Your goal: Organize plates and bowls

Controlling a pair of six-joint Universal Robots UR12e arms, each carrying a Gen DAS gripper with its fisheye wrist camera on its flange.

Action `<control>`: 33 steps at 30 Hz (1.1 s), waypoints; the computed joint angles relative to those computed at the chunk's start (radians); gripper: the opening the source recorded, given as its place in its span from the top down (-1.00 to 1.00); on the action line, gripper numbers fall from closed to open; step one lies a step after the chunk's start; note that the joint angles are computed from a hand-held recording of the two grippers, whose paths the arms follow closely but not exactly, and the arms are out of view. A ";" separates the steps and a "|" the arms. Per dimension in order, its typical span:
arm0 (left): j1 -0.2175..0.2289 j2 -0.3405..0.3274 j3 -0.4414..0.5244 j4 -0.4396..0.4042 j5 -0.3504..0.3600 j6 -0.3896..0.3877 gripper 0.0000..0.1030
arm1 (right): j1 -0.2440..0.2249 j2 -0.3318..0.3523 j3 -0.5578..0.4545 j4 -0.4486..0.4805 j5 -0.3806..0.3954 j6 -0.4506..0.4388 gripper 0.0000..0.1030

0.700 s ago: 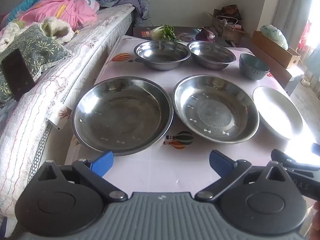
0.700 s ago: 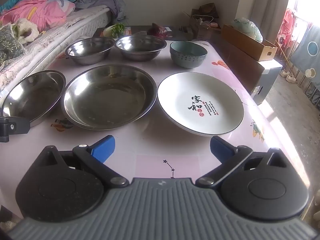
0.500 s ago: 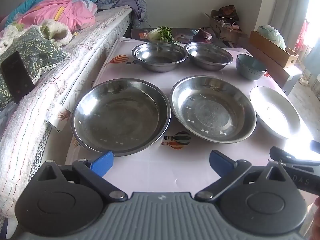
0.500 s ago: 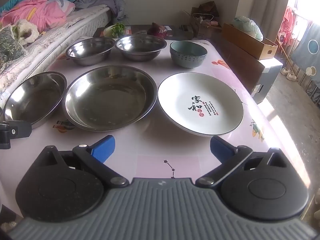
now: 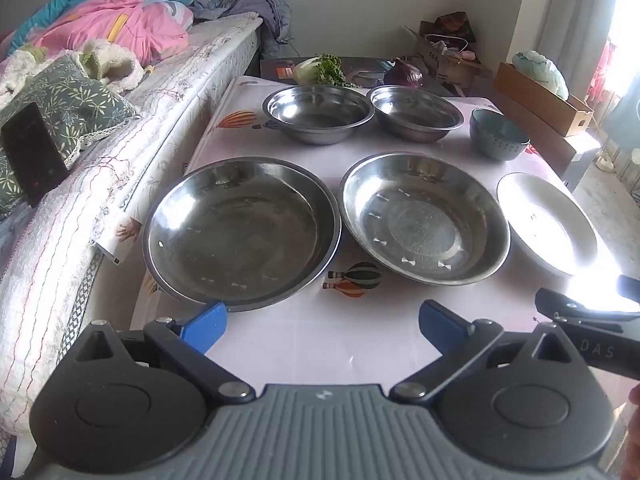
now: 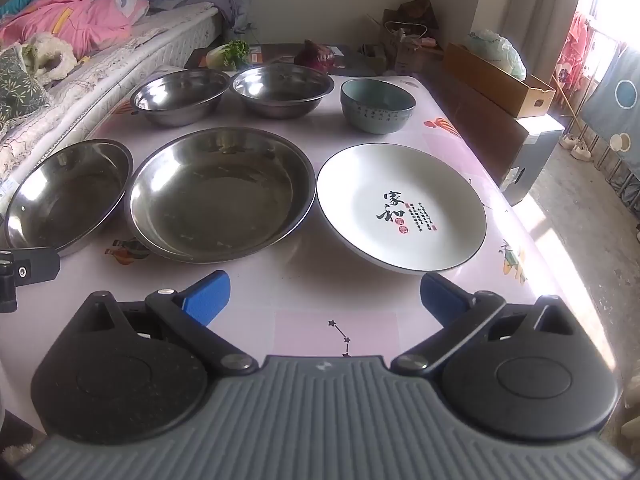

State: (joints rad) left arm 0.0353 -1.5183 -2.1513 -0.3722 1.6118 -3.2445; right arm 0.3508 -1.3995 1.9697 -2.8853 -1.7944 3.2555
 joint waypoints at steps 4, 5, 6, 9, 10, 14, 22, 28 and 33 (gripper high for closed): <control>0.004 0.002 -0.002 -0.004 -0.005 0.000 -0.99 | -0.002 0.001 -0.004 0.006 0.005 0.006 -0.98; 0.004 0.002 -0.002 -0.004 -0.005 0.000 -0.99 | -0.002 0.001 -0.004 0.007 0.005 0.008 -0.98; 0.005 0.002 -0.003 -0.004 -0.006 0.001 -0.99 | -0.002 0.001 -0.004 0.007 0.005 0.009 -0.98; 0.005 0.001 -0.003 -0.006 -0.008 0.002 -0.99 | -0.002 0.000 -0.003 0.007 0.004 0.011 -0.98; 0.005 0.001 -0.003 -0.006 -0.008 0.003 -0.99 | -0.002 -0.001 -0.002 0.005 0.005 0.011 -0.98; 0.003 0.001 -0.003 -0.007 -0.008 0.004 -0.99 | -0.004 -0.003 -0.002 0.005 0.010 0.015 -0.98; 0.000 0.003 -0.001 -0.019 -0.014 0.010 -0.99 | -0.007 -0.001 -0.001 0.010 0.030 0.021 -0.98; -0.002 0.002 0.002 -0.033 -0.019 0.017 -0.99 | -0.009 0.001 -0.003 0.018 0.038 0.022 -0.98; 0.001 0.003 0.001 -0.039 -0.031 0.021 -0.99 | -0.008 0.002 -0.003 0.020 0.035 0.021 -0.98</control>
